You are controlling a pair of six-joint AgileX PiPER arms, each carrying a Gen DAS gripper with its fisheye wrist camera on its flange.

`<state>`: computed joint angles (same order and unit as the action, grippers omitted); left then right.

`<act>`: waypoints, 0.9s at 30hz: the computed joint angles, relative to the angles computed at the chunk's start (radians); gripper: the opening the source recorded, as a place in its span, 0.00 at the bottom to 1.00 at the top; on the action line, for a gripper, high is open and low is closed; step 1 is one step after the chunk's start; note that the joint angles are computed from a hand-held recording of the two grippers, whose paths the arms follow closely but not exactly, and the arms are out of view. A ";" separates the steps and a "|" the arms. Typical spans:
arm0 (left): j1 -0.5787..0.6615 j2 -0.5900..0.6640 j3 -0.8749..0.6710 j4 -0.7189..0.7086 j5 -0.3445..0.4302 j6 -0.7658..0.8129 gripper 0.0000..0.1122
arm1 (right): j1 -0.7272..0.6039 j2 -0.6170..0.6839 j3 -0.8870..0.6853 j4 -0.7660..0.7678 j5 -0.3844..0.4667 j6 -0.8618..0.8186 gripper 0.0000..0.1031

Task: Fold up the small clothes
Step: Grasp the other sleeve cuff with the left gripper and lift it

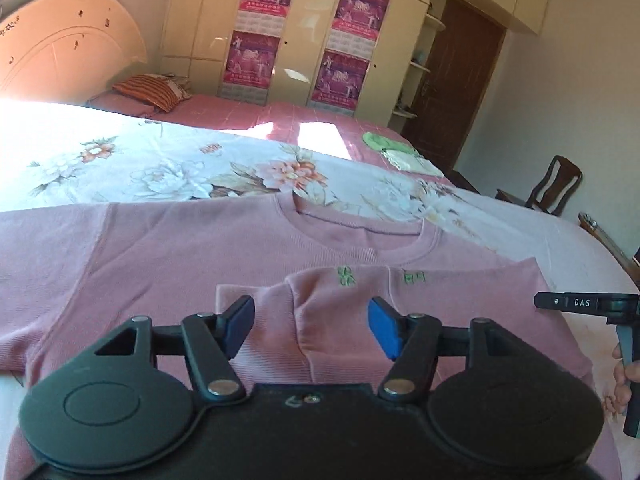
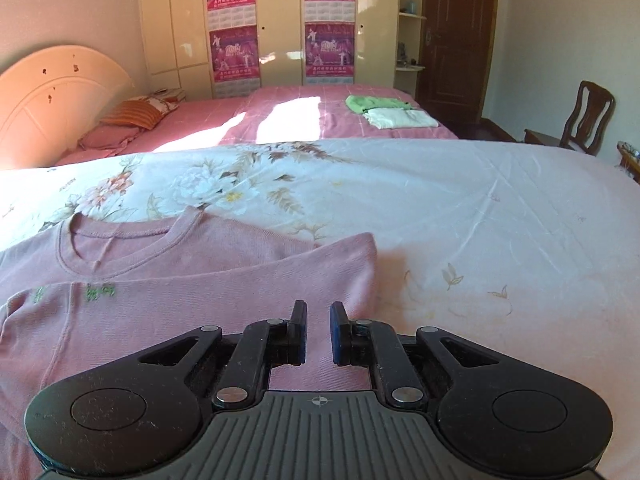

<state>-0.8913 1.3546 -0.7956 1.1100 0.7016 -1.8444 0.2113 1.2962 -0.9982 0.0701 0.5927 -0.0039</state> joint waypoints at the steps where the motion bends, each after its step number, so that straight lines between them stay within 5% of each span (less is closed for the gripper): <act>1: 0.025 0.024 -0.008 -0.028 -0.033 0.031 0.54 | 0.010 0.004 0.005 0.005 0.005 -0.003 0.09; 4: 0.095 0.058 0.005 -0.091 -0.103 0.051 0.52 | 0.035 0.003 0.030 -0.040 0.012 0.039 0.09; 11: 0.047 -0.041 0.019 -0.138 -0.005 0.063 0.59 | 0.046 -0.116 0.079 -0.065 0.062 0.055 0.10; 16: 0.095 -0.036 0.031 -0.288 -0.047 0.231 0.57 | 0.079 -0.167 0.169 -0.154 0.061 0.143 0.10; 24: 0.010 -0.213 0.084 -0.292 0.093 0.176 0.67 | 0.205 -0.207 0.138 -0.307 0.202 0.310 0.10; 27: -0.001 -0.290 0.103 -0.338 0.172 0.185 0.68 | 0.212 -0.241 0.110 -0.199 0.219 0.280 0.11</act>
<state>-0.8924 1.0648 -0.6922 0.7716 0.8732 -1.6596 0.4230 1.0549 -0.8881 -0.1288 0.8114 0.2764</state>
